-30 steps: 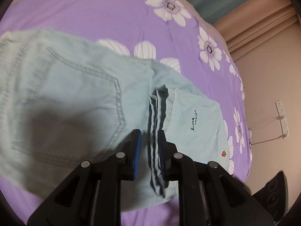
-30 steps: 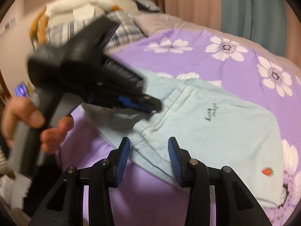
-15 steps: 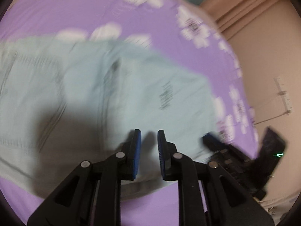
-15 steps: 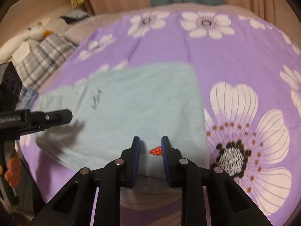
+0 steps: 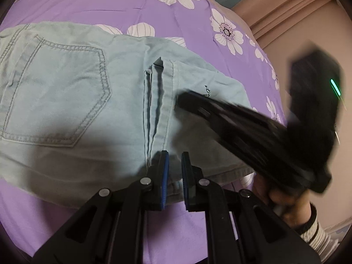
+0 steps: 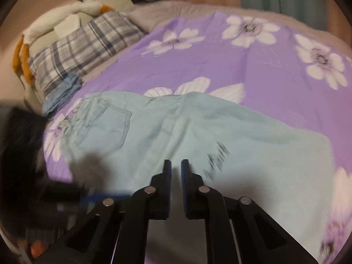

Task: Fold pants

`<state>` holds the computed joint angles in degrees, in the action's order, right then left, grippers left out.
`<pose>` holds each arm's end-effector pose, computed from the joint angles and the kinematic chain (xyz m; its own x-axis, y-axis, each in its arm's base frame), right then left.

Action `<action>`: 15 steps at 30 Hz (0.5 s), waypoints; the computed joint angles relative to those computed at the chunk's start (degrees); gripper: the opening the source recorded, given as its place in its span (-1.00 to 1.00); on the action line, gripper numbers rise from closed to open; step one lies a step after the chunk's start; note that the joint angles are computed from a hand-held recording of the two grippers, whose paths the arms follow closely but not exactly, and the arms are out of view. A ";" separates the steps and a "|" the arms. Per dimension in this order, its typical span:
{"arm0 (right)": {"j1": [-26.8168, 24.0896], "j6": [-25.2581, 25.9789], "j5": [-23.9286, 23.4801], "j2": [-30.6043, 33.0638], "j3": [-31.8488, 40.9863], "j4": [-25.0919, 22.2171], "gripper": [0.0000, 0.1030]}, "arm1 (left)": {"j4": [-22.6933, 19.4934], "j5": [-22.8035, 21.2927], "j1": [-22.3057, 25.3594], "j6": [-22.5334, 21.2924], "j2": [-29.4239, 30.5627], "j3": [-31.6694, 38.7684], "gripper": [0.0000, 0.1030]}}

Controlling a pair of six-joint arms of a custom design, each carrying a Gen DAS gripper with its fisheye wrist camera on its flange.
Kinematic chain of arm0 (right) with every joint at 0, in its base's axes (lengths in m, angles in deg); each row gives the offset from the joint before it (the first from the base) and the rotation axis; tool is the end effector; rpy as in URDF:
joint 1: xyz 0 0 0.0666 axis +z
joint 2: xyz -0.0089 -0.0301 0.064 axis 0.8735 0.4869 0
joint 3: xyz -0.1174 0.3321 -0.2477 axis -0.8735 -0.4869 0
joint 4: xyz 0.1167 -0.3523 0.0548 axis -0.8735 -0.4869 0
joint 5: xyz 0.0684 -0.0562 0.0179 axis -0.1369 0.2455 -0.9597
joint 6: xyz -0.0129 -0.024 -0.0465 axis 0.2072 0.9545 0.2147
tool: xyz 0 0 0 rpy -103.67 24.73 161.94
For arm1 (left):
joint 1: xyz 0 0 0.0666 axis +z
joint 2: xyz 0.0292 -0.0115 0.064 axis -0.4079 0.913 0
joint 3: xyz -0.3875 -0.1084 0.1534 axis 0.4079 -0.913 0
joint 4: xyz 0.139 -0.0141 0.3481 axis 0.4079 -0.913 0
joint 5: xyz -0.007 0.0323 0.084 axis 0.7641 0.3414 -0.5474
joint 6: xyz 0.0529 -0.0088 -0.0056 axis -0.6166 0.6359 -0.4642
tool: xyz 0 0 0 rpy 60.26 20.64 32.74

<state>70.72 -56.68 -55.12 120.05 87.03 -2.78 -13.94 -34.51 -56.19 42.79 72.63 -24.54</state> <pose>0.3762 0.0742 0.3168 -0.7923 -0.0906 -0.6034 -0.2833 0.9305 0.2322 0.3672 -0.2467 0.3055 -0.9256 0.0652 -0.3730 0.2739 0.7954 -0.5407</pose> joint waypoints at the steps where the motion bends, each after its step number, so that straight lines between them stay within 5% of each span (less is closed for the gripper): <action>1: 0.35 -0.25 0.28 1.66 1.15 -0.65 -0.87 | 0.10 0.24 0.23 0.14 0.10 0.00 -0.79; 6: 2.82 -1.84 3.49 7.83 6.70 -4.21 -0.91 | 0.21 1.24 1.64 -0.18 0.69 -0.01 -0.79; 12: -1.00 -8.88 -4.70 6.64 4.36 -1.35 -0.91 | 0.52 1.11 1.57 -0.29 0.55 -0.18 -0.78; 15: -0.24 -8.36 -4.67 3.95 2.24 -0.76 -0.91 | 0.08 1.17 1.87 -0.73 0.32 -0.38 -0.78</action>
